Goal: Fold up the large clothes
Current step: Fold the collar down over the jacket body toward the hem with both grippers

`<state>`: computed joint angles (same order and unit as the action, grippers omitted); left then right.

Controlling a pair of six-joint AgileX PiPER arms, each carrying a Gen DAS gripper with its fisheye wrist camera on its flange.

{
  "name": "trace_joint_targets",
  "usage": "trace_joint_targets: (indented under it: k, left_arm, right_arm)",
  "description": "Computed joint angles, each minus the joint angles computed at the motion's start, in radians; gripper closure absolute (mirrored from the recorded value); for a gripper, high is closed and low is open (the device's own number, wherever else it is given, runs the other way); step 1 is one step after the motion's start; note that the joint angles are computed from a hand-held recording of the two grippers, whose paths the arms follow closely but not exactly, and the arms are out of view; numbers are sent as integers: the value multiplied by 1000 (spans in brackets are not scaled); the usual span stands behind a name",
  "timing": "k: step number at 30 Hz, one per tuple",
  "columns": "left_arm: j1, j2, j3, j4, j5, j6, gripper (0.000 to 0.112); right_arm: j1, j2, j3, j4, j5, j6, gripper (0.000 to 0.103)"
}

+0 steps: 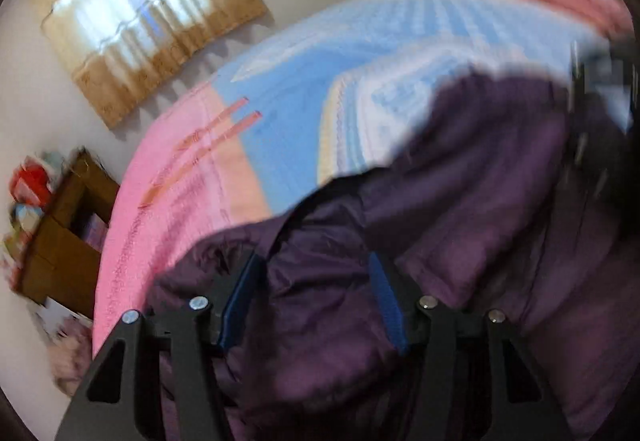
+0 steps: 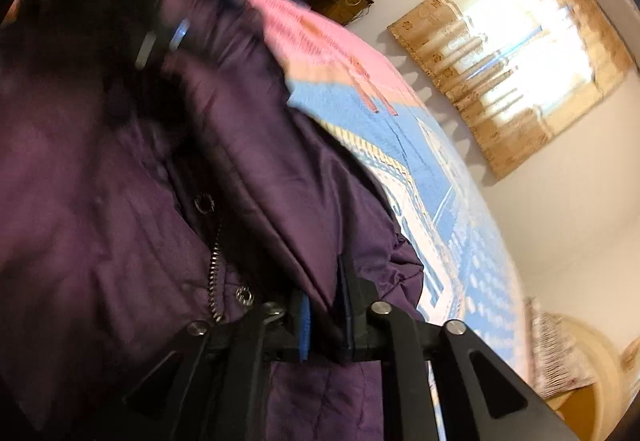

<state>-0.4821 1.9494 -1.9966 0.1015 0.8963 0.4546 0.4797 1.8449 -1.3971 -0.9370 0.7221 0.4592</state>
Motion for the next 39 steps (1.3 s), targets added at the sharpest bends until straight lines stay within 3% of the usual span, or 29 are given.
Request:
trace_joint_targets:
  k: [2,7,8,9,11,12,15,18,21,26,36,39]
  left_arm:
    - [-8,-74,142,29,-104,-13,54]
    - [8,-58,118,20,-93,-47,51]
    - [11,-52,112,14,-93,-46,51]
    - [10,-54,115,17,-98,-50,51]
    - [10,-56,123,28,-112,-56,51]
    - [9,-62,136,33,-126,-61,51]
    - [13,-56,141,36,-145,-76,48]
    - [29,-53,138,18,-133,-97,40]
    - [52,-17,73,-40,-75,-80,35]
    - [77,30,1,-92,-15,-87,25]
    - [113,103,-116,-188,84,-44,16]
    - [121,142,-219,-199,168,-57,17]
  right_arm:
    - [-17,-27,-47,106,12,-19,82]
    - [-74,29,-381,476,160,19,77]
    - [-84,52,-453,531,183,66,68]
    - [-87,64,-485,550,180,104,54]
    - [-79,96,-530,545,149,188,42]
    - [-61,136,-569,509,150,205,42]
    - [-34,271,-681,422,264,237,42]
    - [-81,312,-604,494,246,258,42]
    - [-90,261,-446,455,120,323,42]
    - [-43,267,-436,377,170,381,42]
    - [-70,283,-447,421,149,341,42]
    - [-73,276,-427,414,127,356,42]
